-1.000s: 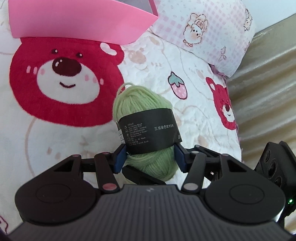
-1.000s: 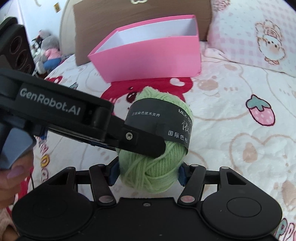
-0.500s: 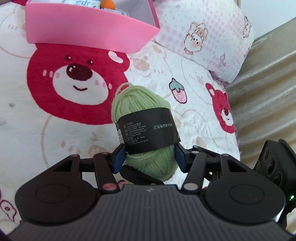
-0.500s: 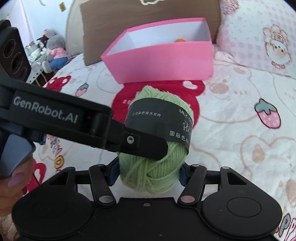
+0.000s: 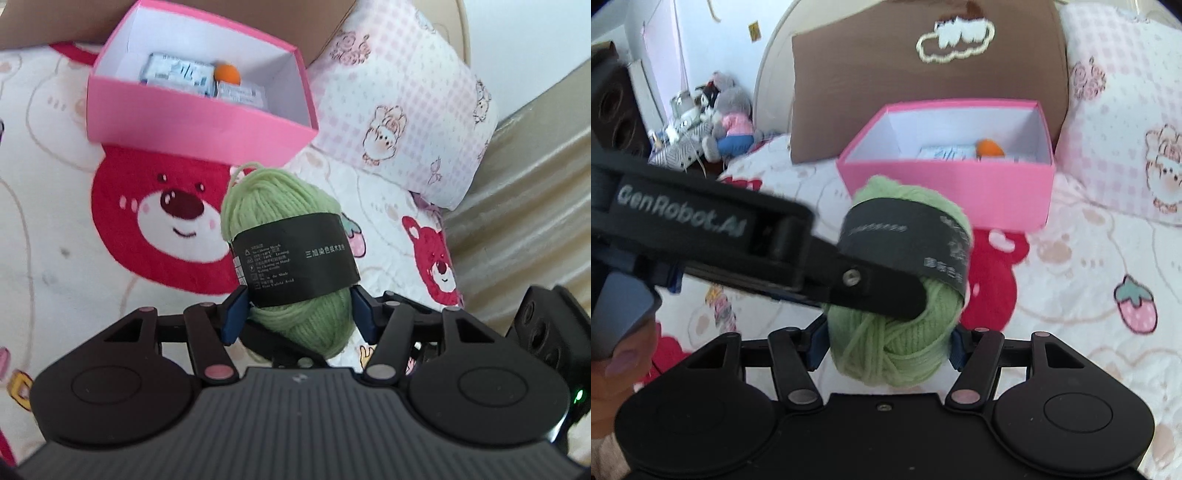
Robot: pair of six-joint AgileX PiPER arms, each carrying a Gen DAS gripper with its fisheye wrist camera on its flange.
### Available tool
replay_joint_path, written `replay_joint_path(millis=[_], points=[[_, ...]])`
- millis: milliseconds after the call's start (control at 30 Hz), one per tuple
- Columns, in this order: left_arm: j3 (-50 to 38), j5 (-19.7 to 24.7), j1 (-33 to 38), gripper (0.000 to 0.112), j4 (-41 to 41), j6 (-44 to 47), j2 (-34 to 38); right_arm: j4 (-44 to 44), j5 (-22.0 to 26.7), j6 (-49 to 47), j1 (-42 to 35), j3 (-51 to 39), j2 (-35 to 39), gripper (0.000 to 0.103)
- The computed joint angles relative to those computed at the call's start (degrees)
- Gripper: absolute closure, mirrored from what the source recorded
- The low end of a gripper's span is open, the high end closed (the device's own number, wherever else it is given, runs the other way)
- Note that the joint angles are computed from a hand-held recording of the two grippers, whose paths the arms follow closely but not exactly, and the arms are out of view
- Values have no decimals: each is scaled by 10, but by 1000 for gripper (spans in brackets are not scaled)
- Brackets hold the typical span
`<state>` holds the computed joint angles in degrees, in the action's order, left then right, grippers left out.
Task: Organize objects
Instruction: 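Lift the green yarn ball with the left gripper over the pink box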
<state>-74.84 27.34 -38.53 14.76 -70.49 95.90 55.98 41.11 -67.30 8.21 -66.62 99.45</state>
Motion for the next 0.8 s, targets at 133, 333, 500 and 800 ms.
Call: replay_joint_path(millis=[133, 333, 500, 800], points=[[-35, 43, 45, 56, -112, 144, -21, 19, 16, -15, 5, -32, 0, 39], [-74, 70, 73, 55, -118, 193, -38, 67, 25, -25, 12, -79, 15, 39], [-119, 93, 96, 55, -117, 214, -30, 44, 25, 20, 30, -152, 46, 39], [-179, 100, 158, 55, -208, 343, 12, 16, -1, 65, 49, -246, 107, 38]])
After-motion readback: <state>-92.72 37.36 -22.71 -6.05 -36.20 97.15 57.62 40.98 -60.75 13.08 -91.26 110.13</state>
